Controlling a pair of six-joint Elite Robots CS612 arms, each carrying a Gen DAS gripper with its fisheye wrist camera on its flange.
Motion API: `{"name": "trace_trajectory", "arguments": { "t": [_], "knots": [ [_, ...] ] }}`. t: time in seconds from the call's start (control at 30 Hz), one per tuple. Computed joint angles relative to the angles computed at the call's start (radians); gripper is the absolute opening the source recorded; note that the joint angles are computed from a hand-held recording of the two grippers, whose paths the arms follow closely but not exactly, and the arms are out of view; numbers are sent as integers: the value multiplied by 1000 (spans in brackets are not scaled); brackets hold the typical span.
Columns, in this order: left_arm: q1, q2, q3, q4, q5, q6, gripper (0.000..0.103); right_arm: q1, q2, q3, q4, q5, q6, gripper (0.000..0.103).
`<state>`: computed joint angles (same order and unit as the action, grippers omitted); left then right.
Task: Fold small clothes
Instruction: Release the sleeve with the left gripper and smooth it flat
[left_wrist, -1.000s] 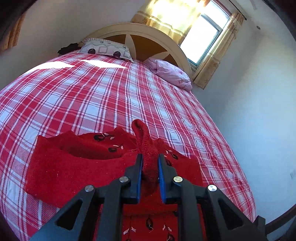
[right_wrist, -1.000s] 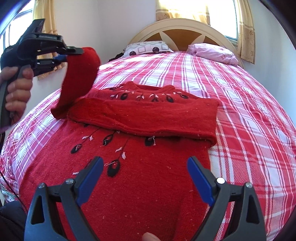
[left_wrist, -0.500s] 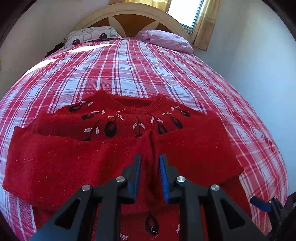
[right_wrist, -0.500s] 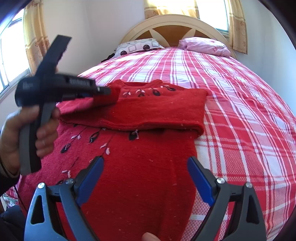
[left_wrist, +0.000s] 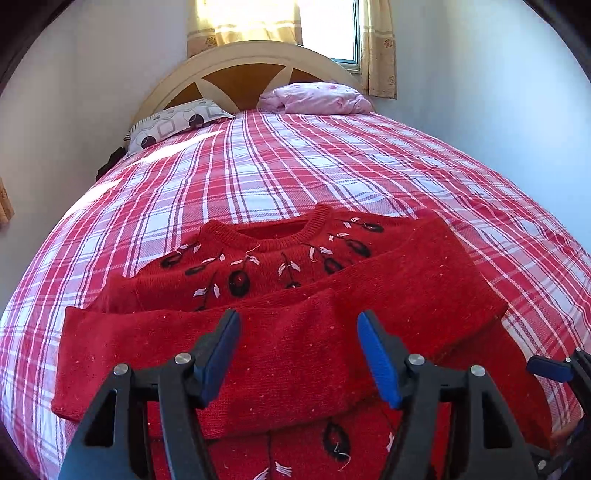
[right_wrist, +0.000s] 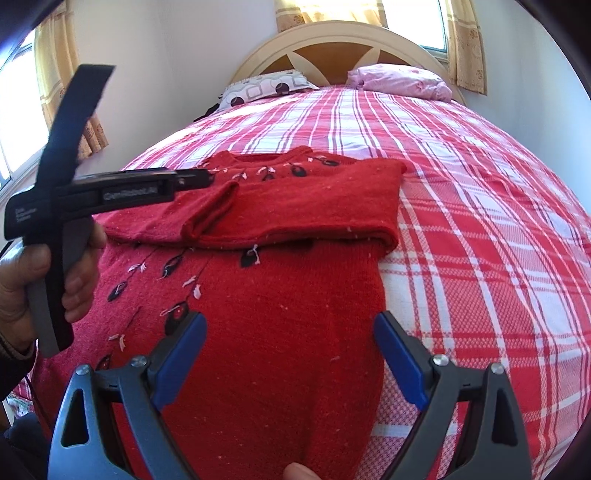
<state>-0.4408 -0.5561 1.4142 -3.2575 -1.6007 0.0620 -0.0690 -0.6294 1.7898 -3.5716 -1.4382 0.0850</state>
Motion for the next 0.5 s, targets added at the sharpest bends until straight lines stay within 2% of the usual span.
{"name": "trace_trajectory", "arguments": {
  "t": [0.33,0.5],
  "knots": [
    [34,5,-5,28,-9,-36,67,-11,3,-1,5,11,58,94],
    [62,-7,34,-17,44,-52,67,-12,3,0,7,18,59,94]
  ]
}}
